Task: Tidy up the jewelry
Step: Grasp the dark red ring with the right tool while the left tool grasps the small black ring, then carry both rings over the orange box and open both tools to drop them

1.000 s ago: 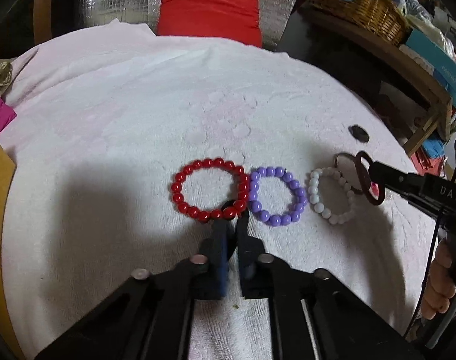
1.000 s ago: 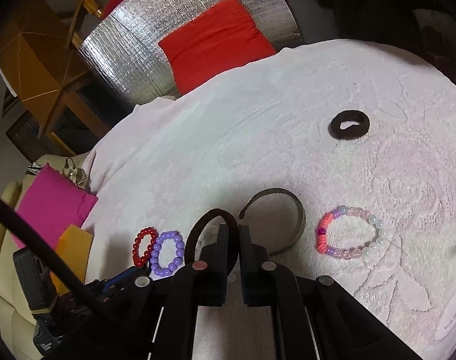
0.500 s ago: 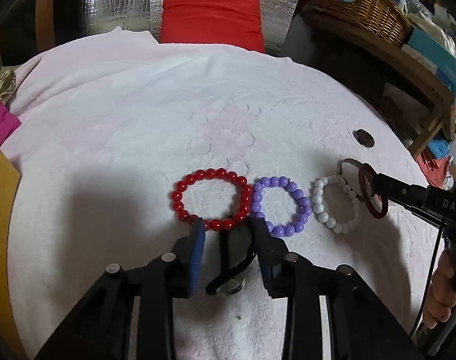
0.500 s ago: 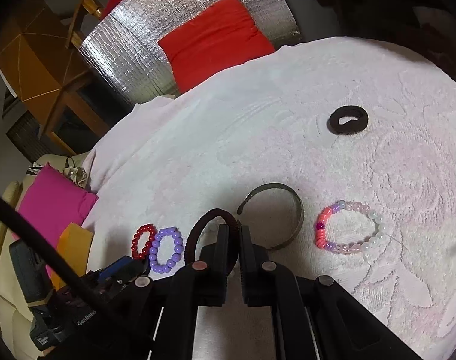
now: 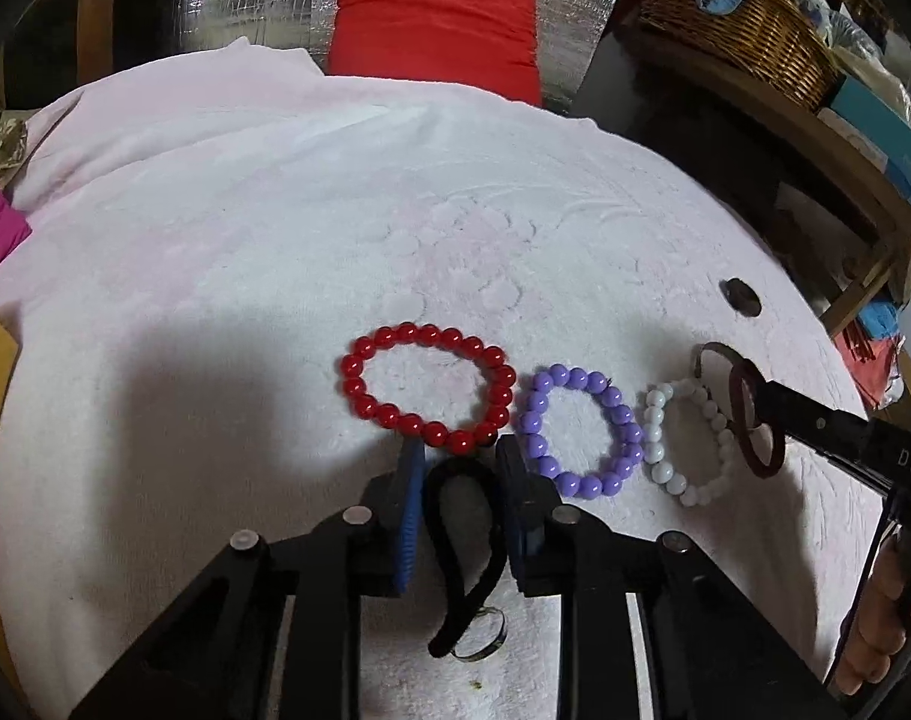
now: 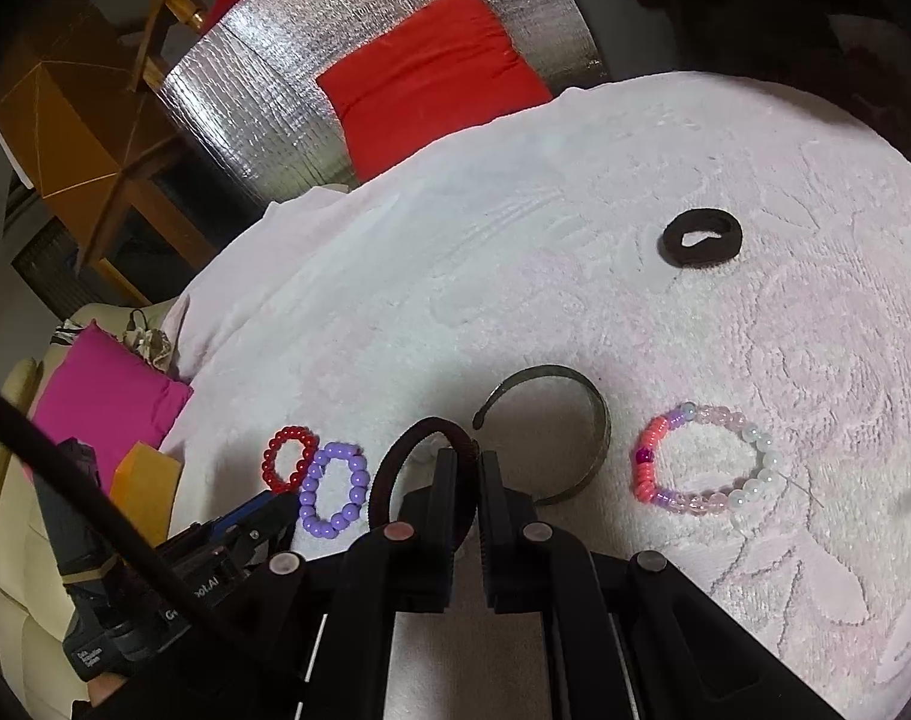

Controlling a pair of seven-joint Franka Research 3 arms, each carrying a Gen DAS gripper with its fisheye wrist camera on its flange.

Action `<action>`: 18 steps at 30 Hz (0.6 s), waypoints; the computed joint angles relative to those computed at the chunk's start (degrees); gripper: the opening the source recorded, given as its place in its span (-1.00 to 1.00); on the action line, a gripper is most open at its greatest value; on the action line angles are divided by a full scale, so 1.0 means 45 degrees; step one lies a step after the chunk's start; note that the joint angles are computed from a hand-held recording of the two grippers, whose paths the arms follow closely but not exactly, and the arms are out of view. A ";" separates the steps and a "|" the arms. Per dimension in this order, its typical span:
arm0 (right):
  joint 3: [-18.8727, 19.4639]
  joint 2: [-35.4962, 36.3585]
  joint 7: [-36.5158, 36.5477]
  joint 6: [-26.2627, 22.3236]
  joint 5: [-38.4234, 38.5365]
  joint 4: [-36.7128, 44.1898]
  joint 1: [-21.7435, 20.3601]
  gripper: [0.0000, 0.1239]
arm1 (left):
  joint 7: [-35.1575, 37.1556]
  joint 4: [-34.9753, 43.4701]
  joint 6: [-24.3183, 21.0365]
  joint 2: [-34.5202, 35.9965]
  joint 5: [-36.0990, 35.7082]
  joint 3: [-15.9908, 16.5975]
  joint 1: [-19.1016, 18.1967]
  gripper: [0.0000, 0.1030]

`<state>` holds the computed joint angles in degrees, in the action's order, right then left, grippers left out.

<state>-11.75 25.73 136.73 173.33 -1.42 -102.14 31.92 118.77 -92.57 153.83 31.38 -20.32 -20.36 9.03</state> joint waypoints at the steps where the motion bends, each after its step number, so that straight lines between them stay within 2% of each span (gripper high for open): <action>1: 0.0041 -0.0004 -0.0029 0.0006 0.0028 -0.0004 -0.0032 -0.88 | -0.0213 0.0036 -0.0293 -0.0068 0.0191 0.0163 -0.0102 -0.52; 4: -0.0173 0.0015 0.0130 -0.0060 -0.0080 0.0051 0.0173 -0.88 | 0.0308 -0.0258 -0.0709 -0.0430 0.0154 0.0031 0.0059 -0.51; 6: -0.0179 0.0027 0.0234 -0.0070 -0.0095 0.0103 0.0198 -0.88 | 0.0656 -0.0705 -0.0773 -0.0790 0.0444 0.0217 -0.0089 -0.49; 13: -0.0509 0.0102 0.0665 -0.0108 -0.0510 0.0309 0.0618 -0.88 | 0.1805 -0.1459 -0.0370 -0.1149 -0.0283 0.0139 0.0119 -0.46; 15: -0.0498 0.0112 0.0772 -0.0149 -0.0571 0.0369 0.0645 -0.88 | 0.2104 -0.1581 -0.0349 -0.1267 -0.0337 0.0095 0.0092 -0.69; 18: -0.0625 0.0132 0.0961 -0.0214 -0.0826 0.0540 0.0804 -0.88 | 0.2611 -0.1828 -0.0451 -0.1492 -0.0642 0.0086 0.0175 -0.80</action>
<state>-14.56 26.33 141.05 172.36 -5.14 -99.72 35.54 130.52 -100.80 151.80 24.67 -23.21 -19.97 9.82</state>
